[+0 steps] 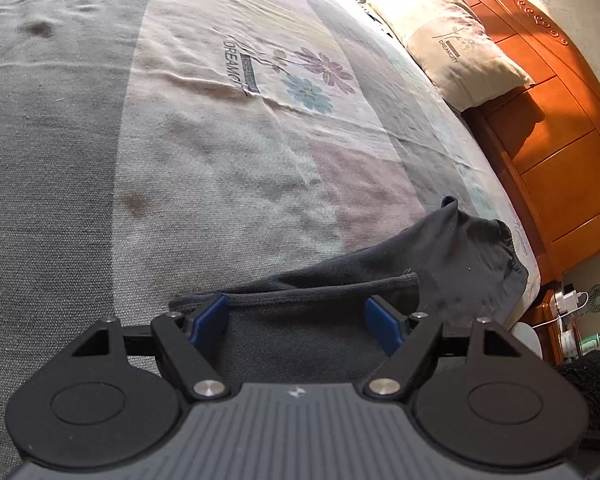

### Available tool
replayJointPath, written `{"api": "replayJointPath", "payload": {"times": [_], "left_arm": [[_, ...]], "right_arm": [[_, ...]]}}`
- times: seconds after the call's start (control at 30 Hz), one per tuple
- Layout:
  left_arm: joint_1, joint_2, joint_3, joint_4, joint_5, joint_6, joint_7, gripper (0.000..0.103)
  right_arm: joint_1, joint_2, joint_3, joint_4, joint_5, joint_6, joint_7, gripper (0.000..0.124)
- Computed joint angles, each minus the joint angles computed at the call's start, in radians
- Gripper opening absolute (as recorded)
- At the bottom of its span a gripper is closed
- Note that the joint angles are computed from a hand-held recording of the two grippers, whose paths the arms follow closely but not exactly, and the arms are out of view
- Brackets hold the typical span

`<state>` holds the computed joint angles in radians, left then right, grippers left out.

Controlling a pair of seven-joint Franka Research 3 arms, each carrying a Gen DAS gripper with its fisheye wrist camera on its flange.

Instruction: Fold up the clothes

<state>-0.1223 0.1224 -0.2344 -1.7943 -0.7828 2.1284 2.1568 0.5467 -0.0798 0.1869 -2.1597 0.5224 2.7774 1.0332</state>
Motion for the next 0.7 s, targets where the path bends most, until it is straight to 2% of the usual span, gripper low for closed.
{"api": "replayJointPath", "payload": {"times": [0.1, 0.13, 0.2, 0.23, 0.33, 0.37, 0.43, 0.47, 0.5, 0.53, 0.57, 0.67, 0.7], "left_arm": [[0.004, 0.001, 0.000, -0.003, -0.015, 0.000, 0.018, 0.076], [0.005, 0.002, 0.001, -0.003, -0.022, -0.002, 0.017, 0.076], [0.008, 0.003, 0.001, -0.005, -0.034, -0.001, 0.017, 0.076], [0.008, 0.002, 0.001, -0.008, -0.037, 0.001, 0.019, 0.076], [0.004, -0.005, 0.000, -0.015, -0.030, 0.013, 0.024, 0.076], [0.002, -0.006, -0.001, -0.016, -0.025, 0.018, 0.029, 0.076], [-0.001, -0.006, -0.001, -0.016, -0.016, 0.020, 0.030, 0.077], [-0.002, -0.006, -0.001, -0.015, -0.012, 0.020, 0.028, 0.077], [-0.003, -0.006, -0.001, -0.015, -0.010, 0.021, 0.026, 0.077], [-0.004, -0.007, -0.001, -0.015, -0.007, 0.024, 0.026, 0.077], [-0.006, -0.008, -0.001, -0.016, -0.004, 0.025, 0.026, 0.077], [-0.010, -0.012, -0.002, -0.020, 0.010, 0.035, 0.029, 0.077], [-0.012, -0.014, -0.003, -0.022, 0.015, 0.038, 0.029, 0.077]], "right_arm": [[0.009, -0.014, -0.002, 0.007, 0.023, -0.059, -0.031, 0.100], [0.012, -0.017, -0.003, 0.009, 0.039, -0.052, -0.043, 0.096], [0.003, -0.013, 0.017, -0.011, -0.029, 0.069, 0.039, 0.097], [-0.021, -0.002, 0.037, -0.011, -0.099, 0.094, 0.123, 0.098], [-0.018, 0.025, 0.029, 0.014, -0.068, 0.031, 0.179, 0.103], [0.007, 0.014, 0.010, 0.014, -0.012, 0.005, 0.112, 0.103], [0.021, -0.016, -0.012, 0.032, 0.128, -0.105, -0.016, 0.098], [0.022, -0.040, -0.015, 0.016, 0.148, -0.094, -0.029, 0.098], [-0.009, -0.064, 0.017, -0.017, 0.097, -0.034, 0.020, 0.099], [-0.015, -0.086, 0.019, -0.050, 0.010, 0.024, 0.103, 0.099], [-0.055, -0.111, 0.042, -0.086, -0.099, 0.069, 0.226, 0.099], [-0.149, -0.177, 0.071, -0.175, -0.257, 0.082, 0.517, 0.100], [-0.142, -0.199, 0.053, -0.199, -0.239, 0.049, 0.558, 0.100]]}}
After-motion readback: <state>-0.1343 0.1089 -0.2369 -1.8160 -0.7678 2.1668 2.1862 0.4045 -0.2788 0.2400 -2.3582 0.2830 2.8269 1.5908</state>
